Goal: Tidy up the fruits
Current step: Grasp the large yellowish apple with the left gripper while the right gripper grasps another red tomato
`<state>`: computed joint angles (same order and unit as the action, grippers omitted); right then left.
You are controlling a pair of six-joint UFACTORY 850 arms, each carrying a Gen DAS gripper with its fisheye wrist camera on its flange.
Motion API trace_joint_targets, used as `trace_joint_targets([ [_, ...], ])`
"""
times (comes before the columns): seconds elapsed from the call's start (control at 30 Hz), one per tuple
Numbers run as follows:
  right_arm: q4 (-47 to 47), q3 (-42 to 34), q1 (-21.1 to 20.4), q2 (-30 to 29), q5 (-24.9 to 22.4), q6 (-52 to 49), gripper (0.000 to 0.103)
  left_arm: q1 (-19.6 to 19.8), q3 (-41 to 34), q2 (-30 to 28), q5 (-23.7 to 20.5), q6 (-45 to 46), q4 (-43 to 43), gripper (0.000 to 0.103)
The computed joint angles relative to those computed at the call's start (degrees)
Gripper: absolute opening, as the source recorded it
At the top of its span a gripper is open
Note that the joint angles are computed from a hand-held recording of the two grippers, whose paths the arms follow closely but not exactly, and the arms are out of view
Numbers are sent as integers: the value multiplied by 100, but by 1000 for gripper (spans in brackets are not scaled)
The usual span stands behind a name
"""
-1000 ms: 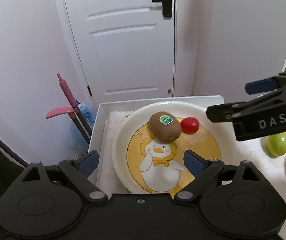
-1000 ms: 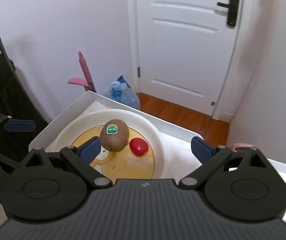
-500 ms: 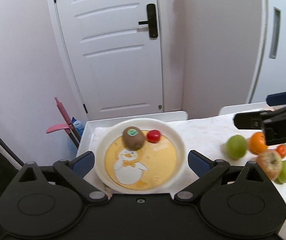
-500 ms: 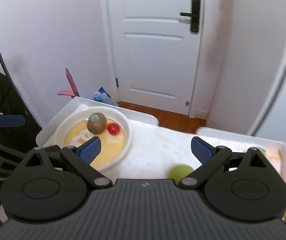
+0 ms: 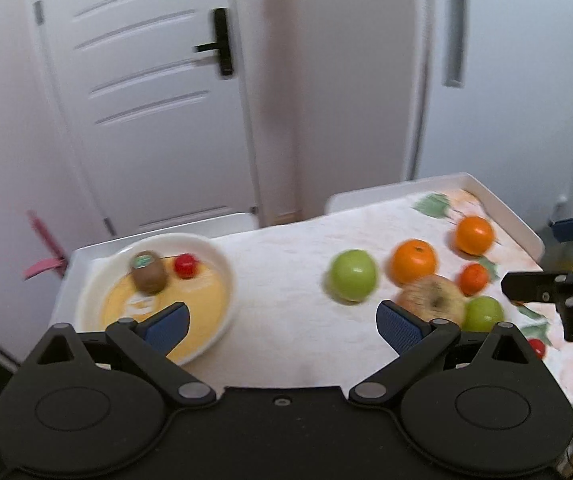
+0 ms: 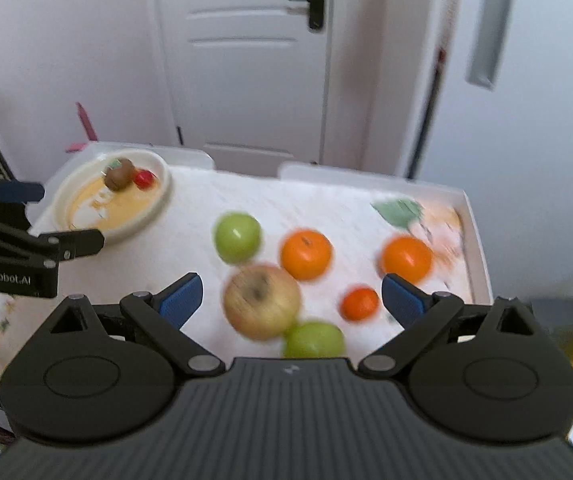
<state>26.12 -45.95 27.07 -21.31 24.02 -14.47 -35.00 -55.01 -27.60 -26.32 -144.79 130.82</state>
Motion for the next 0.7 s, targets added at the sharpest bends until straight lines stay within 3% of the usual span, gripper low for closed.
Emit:
trace_joint_targets([
  [0.4, 658, 448, -249, -224, 10, 151, 103, -46, -1071, -1067, 929, -62, 1755, 101],
  [0.7, 1447, 335, -217, -582, -151, -27, 91, 2, -1769, -1642, 1606, -554, 3232, 101],
])
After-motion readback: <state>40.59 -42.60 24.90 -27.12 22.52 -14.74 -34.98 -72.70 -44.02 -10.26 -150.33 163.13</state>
